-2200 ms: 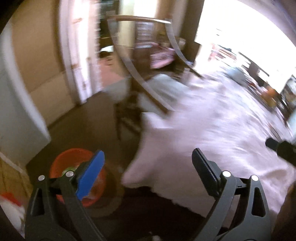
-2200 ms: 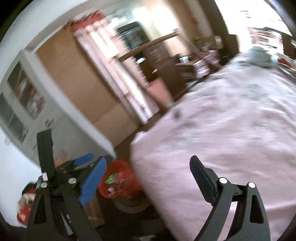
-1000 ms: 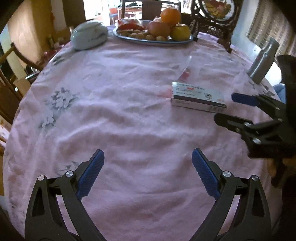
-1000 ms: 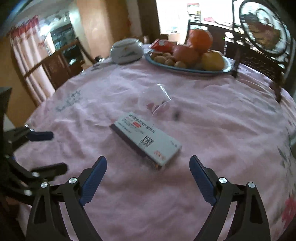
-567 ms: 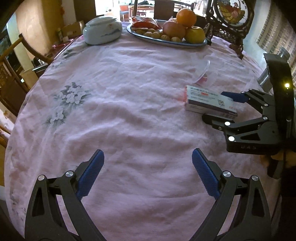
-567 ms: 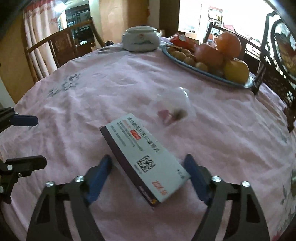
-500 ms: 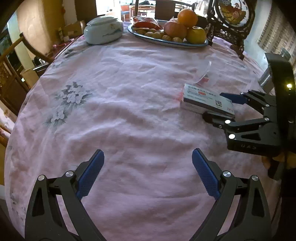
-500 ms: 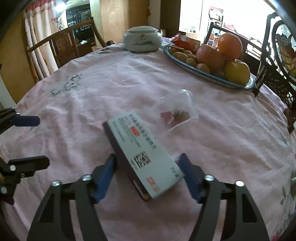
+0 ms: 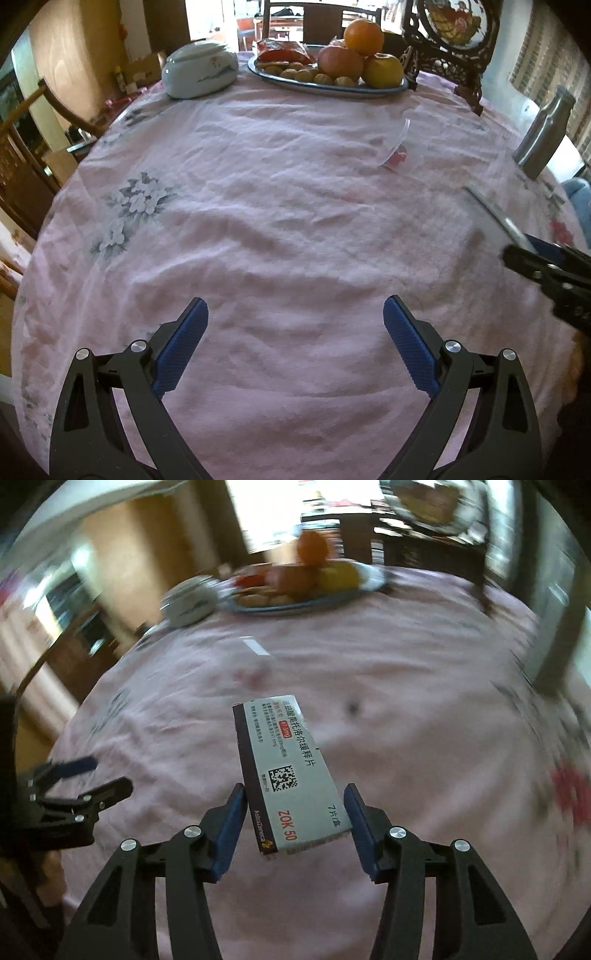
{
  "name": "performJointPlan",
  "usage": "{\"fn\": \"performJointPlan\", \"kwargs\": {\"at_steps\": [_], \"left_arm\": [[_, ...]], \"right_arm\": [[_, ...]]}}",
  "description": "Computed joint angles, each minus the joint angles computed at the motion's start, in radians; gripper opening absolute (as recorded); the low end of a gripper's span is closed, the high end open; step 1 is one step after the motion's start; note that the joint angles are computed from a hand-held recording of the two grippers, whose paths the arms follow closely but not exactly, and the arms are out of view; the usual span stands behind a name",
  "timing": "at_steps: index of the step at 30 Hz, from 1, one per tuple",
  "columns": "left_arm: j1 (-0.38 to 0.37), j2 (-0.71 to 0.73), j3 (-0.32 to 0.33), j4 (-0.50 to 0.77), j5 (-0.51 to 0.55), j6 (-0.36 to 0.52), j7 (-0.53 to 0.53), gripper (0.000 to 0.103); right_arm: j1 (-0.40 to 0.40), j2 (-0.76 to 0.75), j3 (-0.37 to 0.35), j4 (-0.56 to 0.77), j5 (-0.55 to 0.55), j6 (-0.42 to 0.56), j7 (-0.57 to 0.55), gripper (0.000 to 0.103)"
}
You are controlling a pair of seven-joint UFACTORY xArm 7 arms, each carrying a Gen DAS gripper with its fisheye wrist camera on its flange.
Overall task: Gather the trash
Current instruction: 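Grasp the white medicine box with the right tool while the left tool grasps the clear cup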
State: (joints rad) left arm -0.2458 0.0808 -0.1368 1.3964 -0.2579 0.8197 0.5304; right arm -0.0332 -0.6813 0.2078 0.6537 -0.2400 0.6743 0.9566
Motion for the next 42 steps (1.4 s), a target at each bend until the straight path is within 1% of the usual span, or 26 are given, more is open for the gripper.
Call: {"fn": "performJointPlan", "kwargs": {"at_steps": [1, 4, 6, 9, 10, 12, 16, 19, 20, 24, 26, 32, 34, 36, 37, 38, 39, 40, 41, 42], "left_arm": [[-0.004, -0.005, -0.002, -0.012, 0.013, -0.017, -0.005, 0.092], [-0.016, -0.013, -0.006, -0.025, 0.048, -0.035, -0.032, 0.092], [-0.026, -0.019, -0.010, -0.027, 0.071, -0.058, -0.058, 0.092], [-0.050, -0.008, -0.021, -0.001, 0.136, -0.088, -0.102, 0.092], [-0.060, 0.003, -0.025, 0.018, 0.151, -0.091, -0.115, 0.092], [-0.086, 0.042, -0.035, 0.073, 0.191, -0.106, -0.158, 0.092], [-0.153, 0.147, -0.038, 0.179, 0.314, -0.145, -0.249, 0.092], [-0.213, 0.248, -0.017, 0.287, 0.415, -0.121, -0.317, 0.092], [-0.227, 0.273, -0.010, 0.315, 0.435, -0.112, -0.331, 0.092], [-0.256, 0.334, 0.004, 0.379, 0.466, -0.106, -0.349, 0.091], [-0.262, 0.354, 0.003, 0.400, 0.466, -0.108, -0.341, 0.091], [-0.263, 0.409, -0.016, 0.483, 0.402, -0.057, -0.297, 0.084], [-0.264, 0.422, -0.021, 0.504, 0.379, -0.038, -0.287, 0.081], [-0.264, 0.434, -0.025, 0.525, 0.357, -0.018, -0.277, 0.073], [-0.265, 0.443, -0.025, 0.541, 0.348, -0.003, -0.273, 0.071], [-0.267, 0.450, -0.024, 0.553, 0.343, 0.007, -0.271, 0.065], [-0.267, 0.457, -0.025, 0.565, 0.334, 0.020, -0.267, 0.057], [-0.266, 0.468, -0.027, 0.585, 0.322, 0.043, -0.262, 0.053], [-0.267, 0.474, -0.026, 0.596, 0.316, 0.055, -0.260, 0.042], [-0.267, 0.481, -0.025, 0.609, 0.309, 0.072, -0.258, 0.038]], "right_arm": [[-0.012, -0.026, 0.011, -0.026, 0.005, -0.007, 0.043, 0.054], [-0.019, -0.060, 0.012, -0.072, 0.014, -0.030, 0.090, 0.054], [-0.003, -0.071, -0.013, -0.098, 0.031, -0.064, 0.076, 0.054], [0.017, -0.087, -0.048, -0.136, 0.072, -0.111, 0.055, 0.054], [0.026, -0.093, -0.063, -0.146, 0.090, -0.129, 0.045, 0.054], [0.024, -0.107, -0.064, -0.154, 0.108, -0.143, 0.033, 0.054], [0.014, -0.130, -0.060, -0.162, 0.130, -0.144, 0.019, 0.054], [0.006, -0.140, -0.055, -0.164, 0.140, -0.135, 0.014, 0.054], [0.004, -0.140, -0.055, -0.164, 0.144, -0.133, 0.013, 0.054], [-0.002, -0.137, -0.051, -0.158, 0.150, -0.111, 0.011, 0.054], [-0.001, -0.130, -0.054, -0.157, 0.156, -0.110, 0.009, 0.054], [0.003, -0.121, -0.056, -0.152, 0.161, -0.108, 0.000, 0.054], [0.002, -0.119, -0.057, -0.151, 0.161, -0.105, -0.002, 0.054], [0.000, -0.115, -0.056, -0.148, 0.161, -0.105, -0.002, 0.054], [0.000, -0.113, -0.056, -0.147, 0.160, -0.105, -0.002, 0.054], [0.001, -0.114, -0.057, -0.148, 0.160, -0.104, -0.004, 0.054], [0.001, -0.114, -0.057, -0.147, 0.160, -0.103, -0.005, 0.054], [0.001, -0.114, -0.057, -0.147, 0.160, -0.104, -0.004, 0.054], [0.001, -0.114, -0.057, -0.147, 0.161, -0.104, -0.005, 0.054], [0.001, -0.114, -0.056, -0.146, 0.160, -0.102, -0.005, 0.054]]}}
